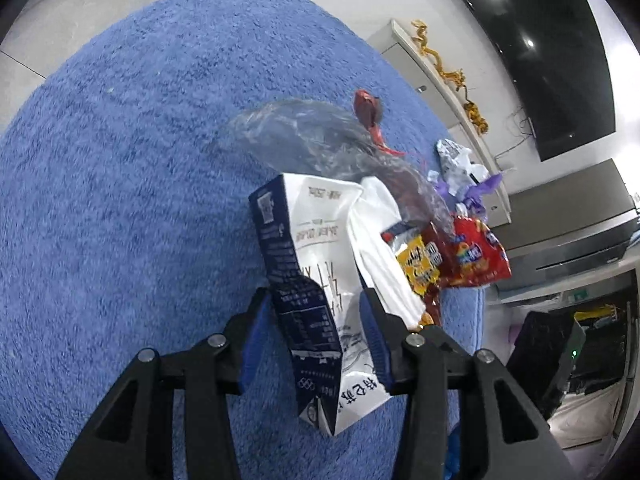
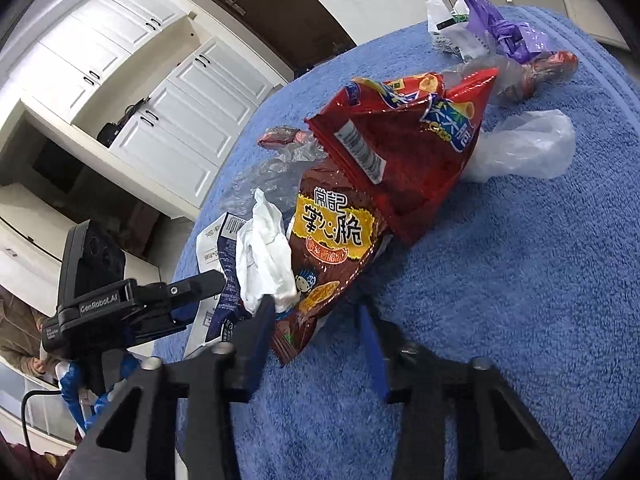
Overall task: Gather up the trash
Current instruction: 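Grasp the white milk carton with left gripper while right grasps the brown snack bag, then carry the carton and brown bag over the bin and release both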
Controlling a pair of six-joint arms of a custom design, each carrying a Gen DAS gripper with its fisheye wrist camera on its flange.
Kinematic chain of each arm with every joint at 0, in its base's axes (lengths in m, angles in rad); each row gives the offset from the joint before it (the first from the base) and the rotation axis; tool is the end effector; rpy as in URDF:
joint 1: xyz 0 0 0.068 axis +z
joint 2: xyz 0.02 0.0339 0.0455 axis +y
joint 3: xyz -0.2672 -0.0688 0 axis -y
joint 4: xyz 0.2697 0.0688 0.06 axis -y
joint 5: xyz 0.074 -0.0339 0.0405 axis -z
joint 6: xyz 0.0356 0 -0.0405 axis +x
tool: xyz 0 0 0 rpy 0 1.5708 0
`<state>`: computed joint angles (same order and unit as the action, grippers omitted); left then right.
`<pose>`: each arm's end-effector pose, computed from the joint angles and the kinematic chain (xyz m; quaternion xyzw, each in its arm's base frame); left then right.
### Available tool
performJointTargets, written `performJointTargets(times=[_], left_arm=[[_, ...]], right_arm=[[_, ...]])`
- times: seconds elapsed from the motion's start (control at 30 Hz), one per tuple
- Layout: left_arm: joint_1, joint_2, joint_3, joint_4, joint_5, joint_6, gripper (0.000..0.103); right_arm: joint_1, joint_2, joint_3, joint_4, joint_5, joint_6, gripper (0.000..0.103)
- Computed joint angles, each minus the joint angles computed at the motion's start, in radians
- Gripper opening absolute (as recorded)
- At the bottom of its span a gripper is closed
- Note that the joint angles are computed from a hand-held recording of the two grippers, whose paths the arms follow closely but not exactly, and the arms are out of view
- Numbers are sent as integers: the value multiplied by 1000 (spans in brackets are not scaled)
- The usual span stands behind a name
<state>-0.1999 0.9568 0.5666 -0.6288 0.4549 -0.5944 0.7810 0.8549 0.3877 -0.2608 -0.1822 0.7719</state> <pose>0.1869 -0.0538 0.1945 -0.1235 0.9313 -0.3027 0.1608 0.1331 0.1410 0.1747 -0.0413 0.9086 0.3447 0.2324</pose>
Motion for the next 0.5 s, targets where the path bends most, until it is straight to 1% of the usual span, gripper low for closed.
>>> performJointTargets(times=[0.03,0.07,0.1,0.17,0.27,0.37,0.43,0.47,0.5], left_arm=[[-3,-5,1,-4,-23,-3,34],[-10,-4,-1,0,-39,-8,31],[-7,-11,-9,9,-35,-9,31],[2,-45,-28,8,-38,-3,30],[-10,-96,-35,-20,-69,-2,29],[-26,-168,-22,-87,-123,20,28],[-33,-222,-6,-142,-164,41,28],[-37,-244,5,-168,-181,49,28],[-43,-273,16,-197,-195,57,28]], right_arm=[[3,3,-2,6,4,2,22],[8,-2,-4,3,11,4,16],[17,-10,-6,-5,22,4,11],[40,-27,-7,-21,58,7,9],[59,-82,-9,-76,91,5,7],[104,-144,4,-171,143,0,6],[153,-193,18,-259,194,-3,6],[183,-197,30,-291,228,-2,6],[229,-209,47,-346,284,0,6]])
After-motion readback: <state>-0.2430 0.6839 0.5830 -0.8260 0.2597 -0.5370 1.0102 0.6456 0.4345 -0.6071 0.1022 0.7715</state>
